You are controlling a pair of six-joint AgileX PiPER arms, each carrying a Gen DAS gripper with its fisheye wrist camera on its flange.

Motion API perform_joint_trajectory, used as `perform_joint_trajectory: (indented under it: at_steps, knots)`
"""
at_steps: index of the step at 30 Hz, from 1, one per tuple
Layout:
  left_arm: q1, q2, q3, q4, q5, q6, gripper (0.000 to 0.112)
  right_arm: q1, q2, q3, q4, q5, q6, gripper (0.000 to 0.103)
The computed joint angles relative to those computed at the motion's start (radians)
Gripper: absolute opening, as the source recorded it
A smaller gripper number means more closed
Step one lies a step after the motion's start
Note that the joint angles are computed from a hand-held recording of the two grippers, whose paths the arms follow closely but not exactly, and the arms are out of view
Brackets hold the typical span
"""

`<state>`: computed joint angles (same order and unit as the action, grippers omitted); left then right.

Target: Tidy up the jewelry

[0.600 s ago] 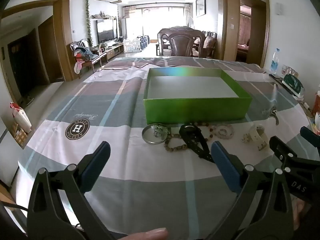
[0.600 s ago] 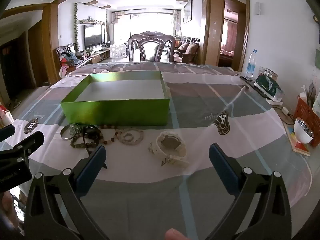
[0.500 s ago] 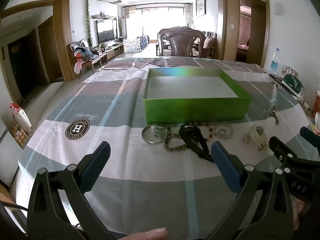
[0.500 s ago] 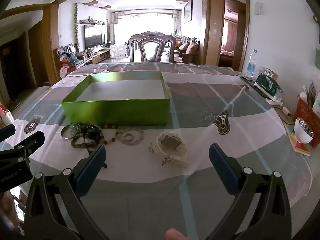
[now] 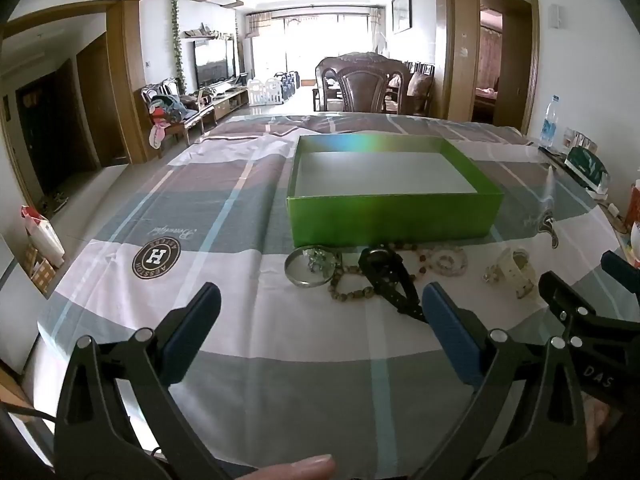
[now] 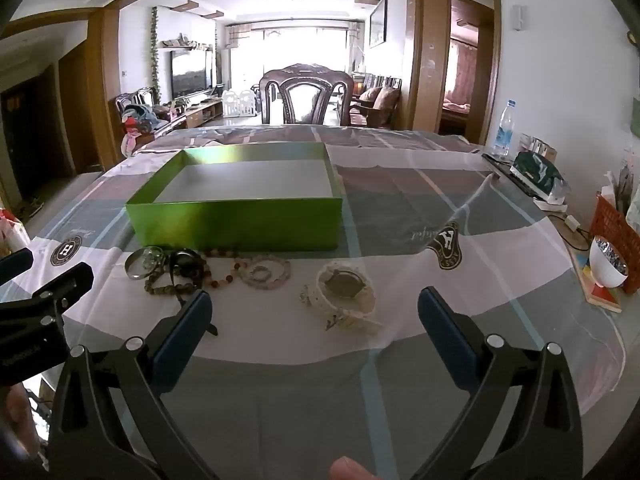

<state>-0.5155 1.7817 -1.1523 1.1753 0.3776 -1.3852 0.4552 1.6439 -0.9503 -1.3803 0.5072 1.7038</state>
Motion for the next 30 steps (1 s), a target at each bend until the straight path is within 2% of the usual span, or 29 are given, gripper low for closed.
perform_joint_trajectory:
  at_steps: [30]
  knots:
    - [0.000, 0.001, -0.002, -0.013, 0.002, 0.014, 0.099, 0.013, 0.005, 0.000, -0.005, 0.009, 0.012, 0.100]
